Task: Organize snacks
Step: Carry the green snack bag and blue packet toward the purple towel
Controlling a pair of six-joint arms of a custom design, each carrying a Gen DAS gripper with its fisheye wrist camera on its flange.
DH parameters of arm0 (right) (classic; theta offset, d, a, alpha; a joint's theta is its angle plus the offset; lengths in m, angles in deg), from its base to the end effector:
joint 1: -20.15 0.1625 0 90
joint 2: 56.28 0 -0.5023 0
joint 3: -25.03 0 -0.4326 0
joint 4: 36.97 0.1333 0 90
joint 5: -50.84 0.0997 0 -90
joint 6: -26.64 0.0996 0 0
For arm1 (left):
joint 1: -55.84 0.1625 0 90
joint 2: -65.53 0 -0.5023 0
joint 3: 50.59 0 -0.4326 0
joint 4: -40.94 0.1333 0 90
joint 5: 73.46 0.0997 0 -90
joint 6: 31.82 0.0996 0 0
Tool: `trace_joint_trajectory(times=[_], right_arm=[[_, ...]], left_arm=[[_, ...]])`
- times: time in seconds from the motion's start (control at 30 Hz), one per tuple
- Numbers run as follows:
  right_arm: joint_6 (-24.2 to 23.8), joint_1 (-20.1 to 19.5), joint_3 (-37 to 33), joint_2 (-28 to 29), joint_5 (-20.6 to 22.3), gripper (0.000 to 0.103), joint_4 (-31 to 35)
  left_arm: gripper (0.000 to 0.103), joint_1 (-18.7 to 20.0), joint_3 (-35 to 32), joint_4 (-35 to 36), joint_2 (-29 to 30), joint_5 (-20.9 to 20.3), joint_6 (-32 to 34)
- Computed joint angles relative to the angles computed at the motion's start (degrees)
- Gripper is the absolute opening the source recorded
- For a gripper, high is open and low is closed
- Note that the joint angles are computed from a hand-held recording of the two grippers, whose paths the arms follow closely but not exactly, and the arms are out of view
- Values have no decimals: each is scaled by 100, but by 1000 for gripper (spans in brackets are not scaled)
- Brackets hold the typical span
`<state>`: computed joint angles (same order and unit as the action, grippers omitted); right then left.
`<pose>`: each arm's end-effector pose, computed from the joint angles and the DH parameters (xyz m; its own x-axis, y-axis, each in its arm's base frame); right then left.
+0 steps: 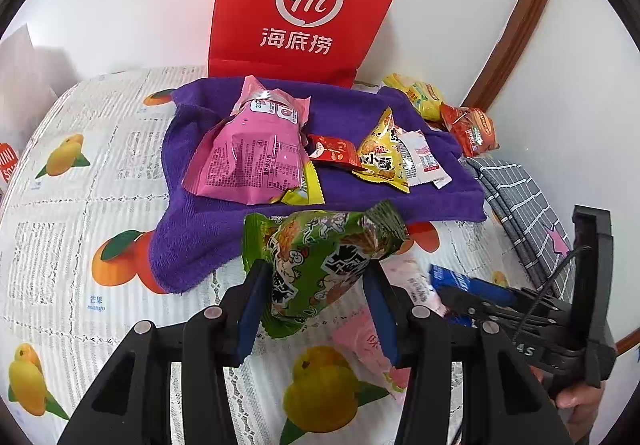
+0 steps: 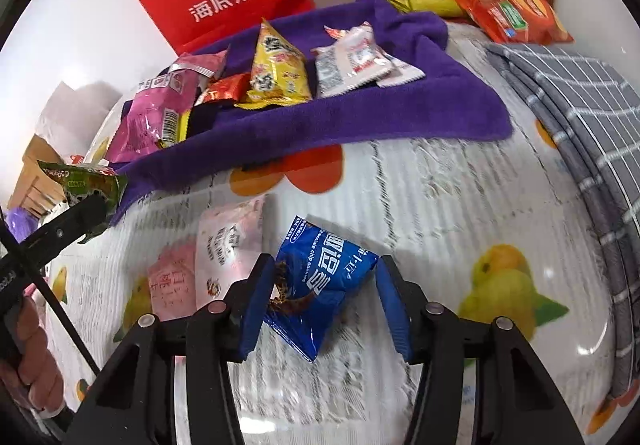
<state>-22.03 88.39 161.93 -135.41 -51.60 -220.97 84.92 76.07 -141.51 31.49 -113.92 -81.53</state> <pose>-0.0679 -0.4718 0.2703 -0.7923 -0.2454 0.5586 -0.4481 0.8554 -0.2598 -0.3318 -0.4238 -0.0534 -0.8693 -0.0033 -0.4943 0.3261 0.7477 -0.5784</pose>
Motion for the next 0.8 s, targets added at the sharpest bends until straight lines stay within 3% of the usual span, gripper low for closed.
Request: trace_joint_trajectory(times=[0.3, 0.53, 0.8], right_arm=[[100, 202, -319, 79, -488, 51, 91], [621, 63, -213, -153, -272, 52, 531], [751, 66, -386, 36, -130, 52, 620]], left_arm=[[46, -30, 88, -132, -25, -23, 34], [46, -22, 100, -253, -17, -73, 34], [46, -74, 141, -79, -83, -69, -41]])
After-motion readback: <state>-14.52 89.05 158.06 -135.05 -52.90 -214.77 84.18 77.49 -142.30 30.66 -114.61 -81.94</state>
